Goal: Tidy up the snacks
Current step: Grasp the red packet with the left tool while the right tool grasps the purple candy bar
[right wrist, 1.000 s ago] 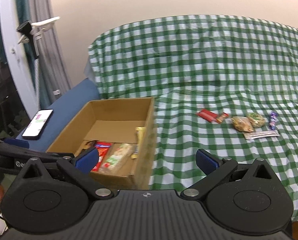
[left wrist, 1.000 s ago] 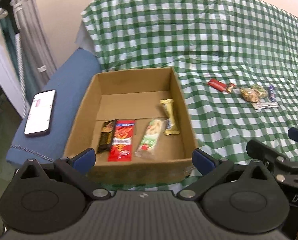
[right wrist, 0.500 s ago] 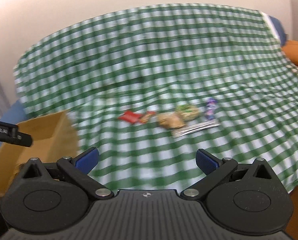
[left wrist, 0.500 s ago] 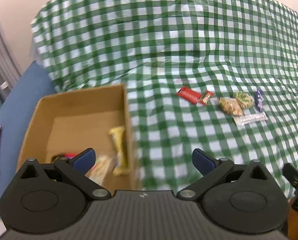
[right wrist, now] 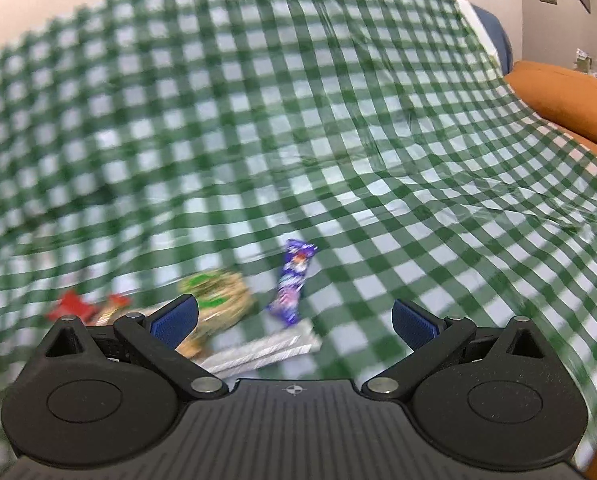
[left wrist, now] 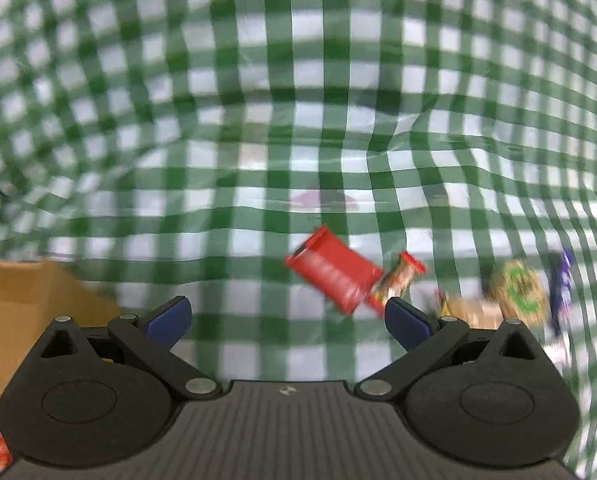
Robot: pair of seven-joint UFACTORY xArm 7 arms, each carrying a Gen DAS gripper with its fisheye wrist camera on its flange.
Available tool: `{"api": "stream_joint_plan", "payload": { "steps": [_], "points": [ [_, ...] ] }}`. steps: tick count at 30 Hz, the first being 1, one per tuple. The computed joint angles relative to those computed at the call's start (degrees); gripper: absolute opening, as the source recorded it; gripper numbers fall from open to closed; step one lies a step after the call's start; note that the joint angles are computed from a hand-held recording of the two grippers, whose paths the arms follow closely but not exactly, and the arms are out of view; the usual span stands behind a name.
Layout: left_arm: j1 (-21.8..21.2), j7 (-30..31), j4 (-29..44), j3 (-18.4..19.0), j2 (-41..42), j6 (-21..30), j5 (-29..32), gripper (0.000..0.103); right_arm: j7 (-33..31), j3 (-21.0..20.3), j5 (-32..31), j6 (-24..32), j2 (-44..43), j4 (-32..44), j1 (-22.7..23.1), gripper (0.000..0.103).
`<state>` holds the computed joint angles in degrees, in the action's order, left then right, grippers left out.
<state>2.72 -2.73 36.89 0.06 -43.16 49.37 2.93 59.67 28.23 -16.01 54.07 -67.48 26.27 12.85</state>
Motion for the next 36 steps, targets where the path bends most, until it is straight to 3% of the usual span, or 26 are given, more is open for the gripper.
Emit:
{"api": "stream_joint_plan", "payload": {
  "steps": [4, 7, 10, 12, 13, 16, 25, 26, 27, 28, 29, 30, 31, 32, 36],
  "points": [
    [-0.4, -3.0, 2.8, 0.0, 12.4, -5.9, -2.5, 0.103, -0.4, -3.9, -4.1, -15.3, 12.4, -2.5, -7.7, 0.102],
    [-0.8, -4.4, 4.2, -0.3, 18.5, -8.9, -2.9, 0.103, 1.0, -3.8, -7.8, -25.4, 21.3, -2.6, -13.8, 0.102],
    [-1.0, -4.9, 5.9, -0.2, 23.9, -8.9, -2.8, 0.103, 2.7, -2.0, -12.1, -31.9, 29.3, -1.1, -19.5, 0.102],
    [-1.2, -3.8, 6.3, 0.4, 26.2, -9.0, -2.8, 0.103, 2.9, -1.9, -13.6, -31.8, 34.3, 0.7, -21.0, 0.102],
    [-1.0, -3.7, 4.7, 0.1, 25.2, -11.6, -1.8, 0.103, 2.9, -2.5, -13.8, -30.9, 36.4, 1.4, -20.8, 0.103],
    [-1.0, -2.6, 2.9, 0.1, 24.5, -14.2, -0.9, 0.103, 9.6, 0.4, -21.2, -33.6, 36.1, 0.2, -24.4, 0.103],
    [-0.9, -8.8, 6.5, -1.8, 27.3, -10.1, 2.0, 0.101, 15.5, 0.2, -27.7, -33.4, 36.5, 0.1, -23.8, 0.102],
    [-1.0, -9.2, 7.3, -1.6, 27.7, -9.6, 2.0, 0.095, 14.4, -1.1, -27.4, -32.6, 36.3, 0.2, -22.6, 0.101],
    [-0.9, -9.8, 6.8, -1.5, 26.7, -10.2, 2.1, 0.07, 13.6, -2.4, -26.9, -32.3, 35.3, -0.4, -21.1, 0.089],
    [-0.9, -10.2, 6.2, -1.4, 25.3, -11.2, 2.5, 0.052, 14.4, -2.2, -27.4, -32.3, 34.3, -0.8, -21.1, 0.064],
    [-1.6, -8.2, 6.6, -0.4, 24.7, -10.6, 0.7, 0.05, 14.8, -1.8, -27.8, -31.9, 33.3, -1.0, -20.9, 0.051],
    [-2.3, -6.3, 6.7, 0.5, 24.2, -9.8, -1.3, 0.044, 13.7, -2.4, -27.3, -31.3, 32.7, -1.1, -19.8, 0.029],
    [-2.3, -5.8, 6.2, 0.6, 23.0, -10.0, -1.7, 0.029, 13.0, -2.8, -26.7, -30.6, 32.3, -1.2, -18.9, 0.018],
    [-2.4, -4.9, 5.6, 0.8, 21.7, -10.3, -2.2, 0.004, 12.4, -3.1, -25.9, -29.8, 31.9, -1.2, -18.2, 0.017],
    [-3.2, 0.2, 4.3, 2.6, 16.2, -8.1, -5.5, 0.006, 12.4, -3.1, -24.1, -26.3, 26.5, -2.0, -16.3, 0.016]
  ]
}}
